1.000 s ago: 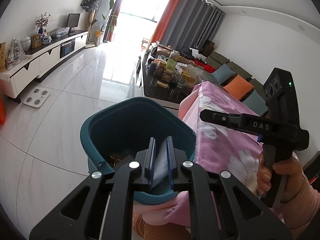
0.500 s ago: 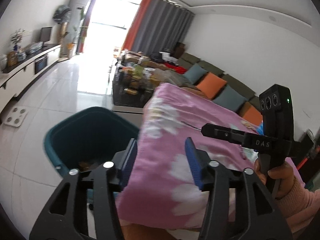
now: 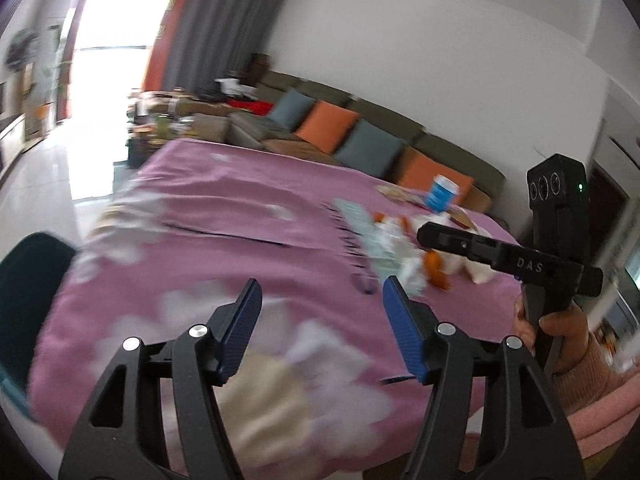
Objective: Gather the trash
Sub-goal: 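Move both open tools back over the trash on the table, then grasp the white tissue with the left tool while the right tool grasps a blue-dotted paper cup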
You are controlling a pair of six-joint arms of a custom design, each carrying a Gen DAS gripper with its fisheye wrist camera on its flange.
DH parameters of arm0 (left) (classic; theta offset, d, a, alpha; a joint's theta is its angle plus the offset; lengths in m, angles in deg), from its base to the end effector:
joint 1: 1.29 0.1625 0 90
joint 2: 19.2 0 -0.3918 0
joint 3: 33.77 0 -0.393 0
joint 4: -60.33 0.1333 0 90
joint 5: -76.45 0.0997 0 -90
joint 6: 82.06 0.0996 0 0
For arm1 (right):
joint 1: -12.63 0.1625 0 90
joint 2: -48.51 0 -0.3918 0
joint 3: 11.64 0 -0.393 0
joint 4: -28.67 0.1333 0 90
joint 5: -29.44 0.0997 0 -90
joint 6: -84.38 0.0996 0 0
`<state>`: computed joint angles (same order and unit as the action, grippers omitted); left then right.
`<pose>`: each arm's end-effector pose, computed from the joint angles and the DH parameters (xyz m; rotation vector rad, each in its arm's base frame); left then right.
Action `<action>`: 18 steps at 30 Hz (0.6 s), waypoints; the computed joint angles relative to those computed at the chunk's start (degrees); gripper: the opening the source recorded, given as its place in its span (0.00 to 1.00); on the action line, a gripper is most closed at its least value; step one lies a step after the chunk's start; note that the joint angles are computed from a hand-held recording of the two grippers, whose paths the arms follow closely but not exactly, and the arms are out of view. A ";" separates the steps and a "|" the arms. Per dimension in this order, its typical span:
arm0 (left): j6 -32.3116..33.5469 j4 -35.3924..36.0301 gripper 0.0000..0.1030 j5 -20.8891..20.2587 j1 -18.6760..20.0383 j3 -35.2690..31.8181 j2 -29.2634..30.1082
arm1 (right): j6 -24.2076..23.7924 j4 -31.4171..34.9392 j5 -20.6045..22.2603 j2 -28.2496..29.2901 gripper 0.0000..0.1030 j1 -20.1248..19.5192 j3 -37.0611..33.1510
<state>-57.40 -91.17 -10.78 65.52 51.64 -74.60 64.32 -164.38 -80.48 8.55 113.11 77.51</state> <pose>-0.1486 -0.6976 0.2557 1.1869 2.7252 -0.8370 0.2235 -0.6620 0.1420 0.4374 -2.4376 1.2125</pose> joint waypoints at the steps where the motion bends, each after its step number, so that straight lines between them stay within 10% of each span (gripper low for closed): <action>1: 0.55 1.12 0.60 -0.48 -0.60 -0.81 1.19 | 0.44 -1.79 -0.70 -1.11 0.33 -0.37 1.79; 18: 1.38 15.58 0.54 3.16 -6.00 -15.21 16.56 | 13.59 -15.26 -1.58 -13.18 0.33 -7.51 22.42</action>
<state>-56.02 -75.59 -7.62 59.52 36.43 -58.04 77.91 -179.64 -82.06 -4.63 105.60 99.93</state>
